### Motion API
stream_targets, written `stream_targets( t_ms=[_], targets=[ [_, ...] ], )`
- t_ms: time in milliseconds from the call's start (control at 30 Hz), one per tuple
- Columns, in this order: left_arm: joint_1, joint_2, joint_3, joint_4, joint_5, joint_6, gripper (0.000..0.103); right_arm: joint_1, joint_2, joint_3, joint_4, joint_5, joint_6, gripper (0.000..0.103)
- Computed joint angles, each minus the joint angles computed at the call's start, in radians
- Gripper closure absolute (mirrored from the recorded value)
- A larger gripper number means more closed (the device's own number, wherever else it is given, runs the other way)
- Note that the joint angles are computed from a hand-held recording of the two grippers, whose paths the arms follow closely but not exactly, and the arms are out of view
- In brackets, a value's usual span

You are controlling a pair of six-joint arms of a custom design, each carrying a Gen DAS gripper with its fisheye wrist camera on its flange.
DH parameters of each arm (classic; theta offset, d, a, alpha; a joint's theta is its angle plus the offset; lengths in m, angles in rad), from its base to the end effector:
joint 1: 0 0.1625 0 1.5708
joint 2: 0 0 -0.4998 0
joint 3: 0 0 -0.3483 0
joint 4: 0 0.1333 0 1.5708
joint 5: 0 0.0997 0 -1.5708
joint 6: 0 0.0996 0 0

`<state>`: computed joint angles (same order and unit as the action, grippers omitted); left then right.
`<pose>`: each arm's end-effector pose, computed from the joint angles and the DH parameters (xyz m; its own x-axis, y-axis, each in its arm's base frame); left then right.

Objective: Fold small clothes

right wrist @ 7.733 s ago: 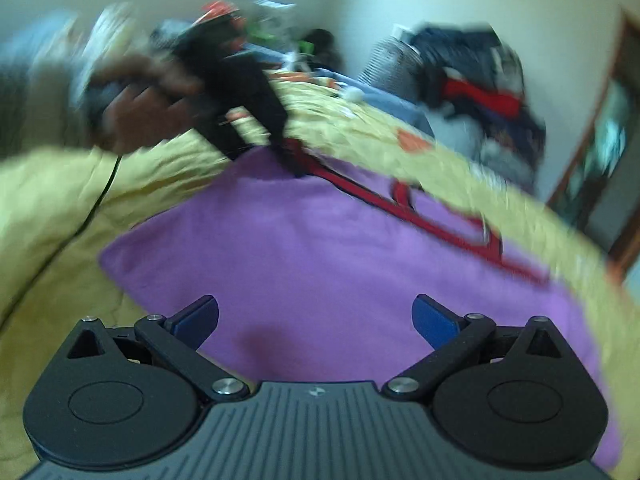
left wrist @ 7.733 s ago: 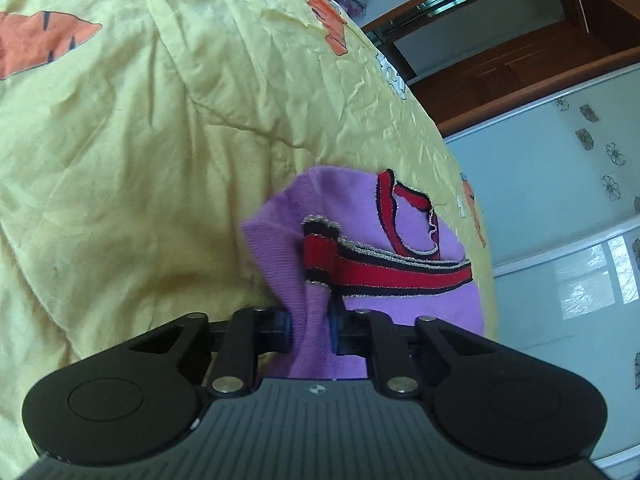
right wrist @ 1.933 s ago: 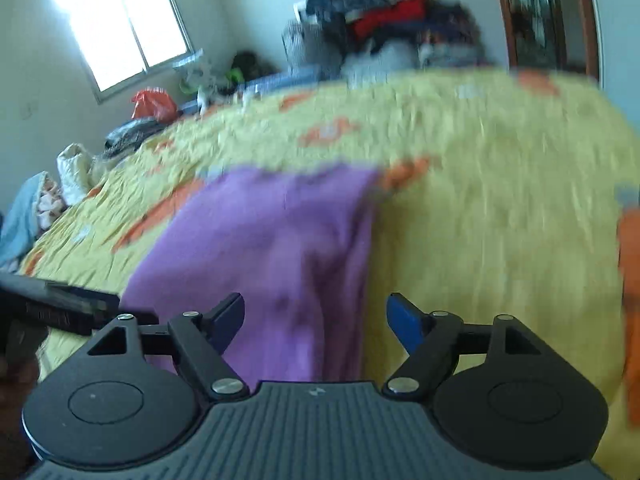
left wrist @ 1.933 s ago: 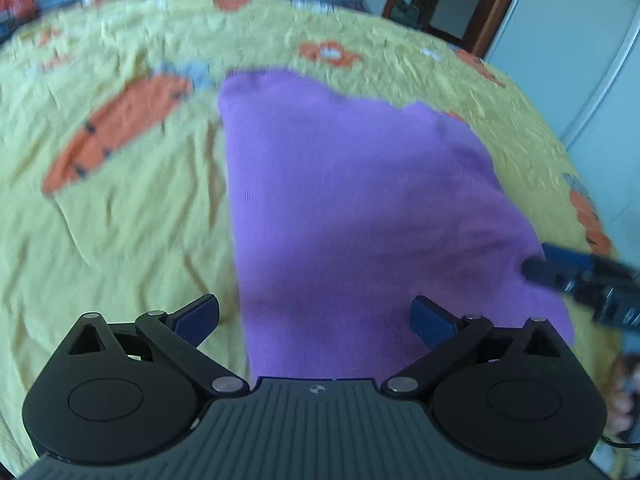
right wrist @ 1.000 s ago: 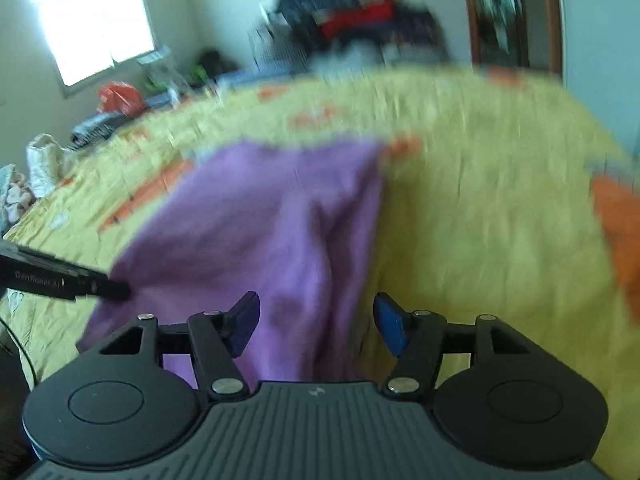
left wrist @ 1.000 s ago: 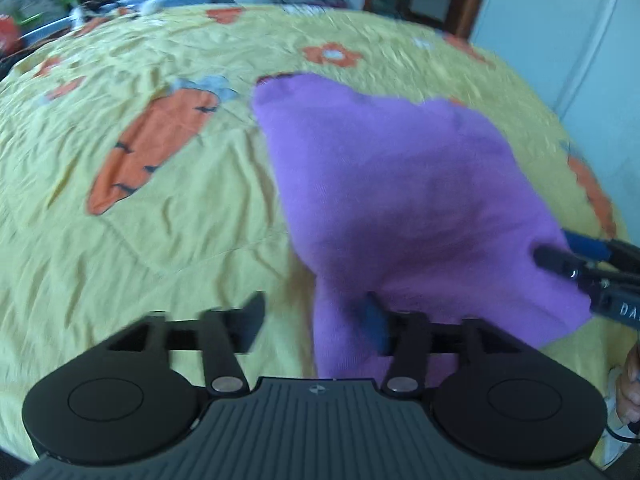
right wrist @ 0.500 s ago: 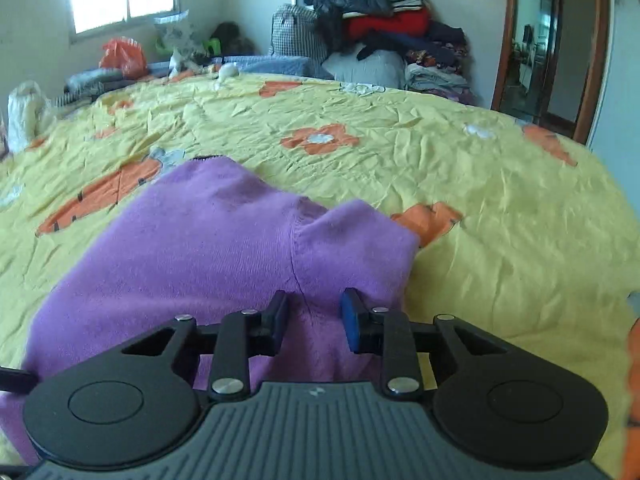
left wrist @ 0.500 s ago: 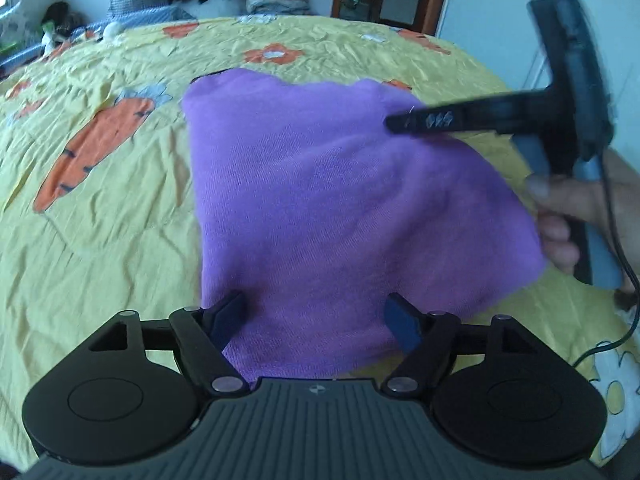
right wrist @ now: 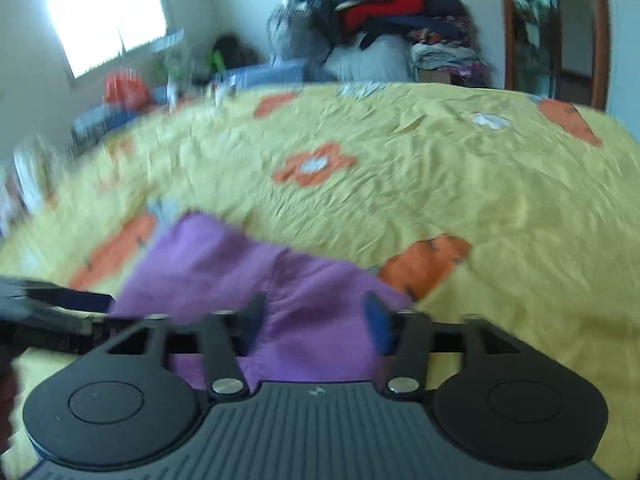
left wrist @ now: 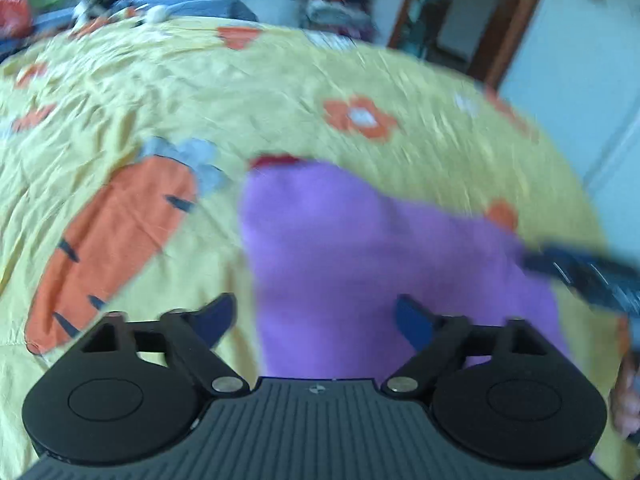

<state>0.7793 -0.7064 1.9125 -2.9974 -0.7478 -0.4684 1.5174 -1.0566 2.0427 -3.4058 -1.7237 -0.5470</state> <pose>-0.2936 -0.5801 0.1172 -0.8416 0.0215 -0.5396 0.3522 0.7794 -0.5181 0.0871 -0.5833 0.3170 -0.8561 -0.2007 0.4763 -0.4800 0.6504 -0.5887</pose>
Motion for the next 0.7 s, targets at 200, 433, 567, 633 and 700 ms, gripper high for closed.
stream_targets(
  t_ms=[200, 433, 567, 633, 700],
  targets=[
    [0.141, -0.082, -0.045, 0.068, -0.308, -0.007, 0.003, -0.166, -0.098, -0.064, 0.378, 0.254, 0.147, 0.016],
    [0.178, -0.005, -0.137, 0.041, -0.443, 0.028, 0.070, -0.144, -0.033, -0.147, 0.501, 0.309, 0.151, 0.072],
    [0.124, 0.031, -0.132, -0.038, -0.302, 0.220, 0.092, -0.104, -0.020, -0.103, 0.355, 0.244, 0.067, 0.081],
    [0.093, 0.045, -0.107, -0.139, -0.241, 0.328, 0.095, -0.093, -0.031, -0.058, 0.254, 0.252, 0.016, 0.082],
    [0.080, 0.054, -0.079, -0.269, -0.239, 0.420, 0.096, -0.084, -0.033, -0.029, 0.174, 0.262, -0.025, 0.083]
  ],
)
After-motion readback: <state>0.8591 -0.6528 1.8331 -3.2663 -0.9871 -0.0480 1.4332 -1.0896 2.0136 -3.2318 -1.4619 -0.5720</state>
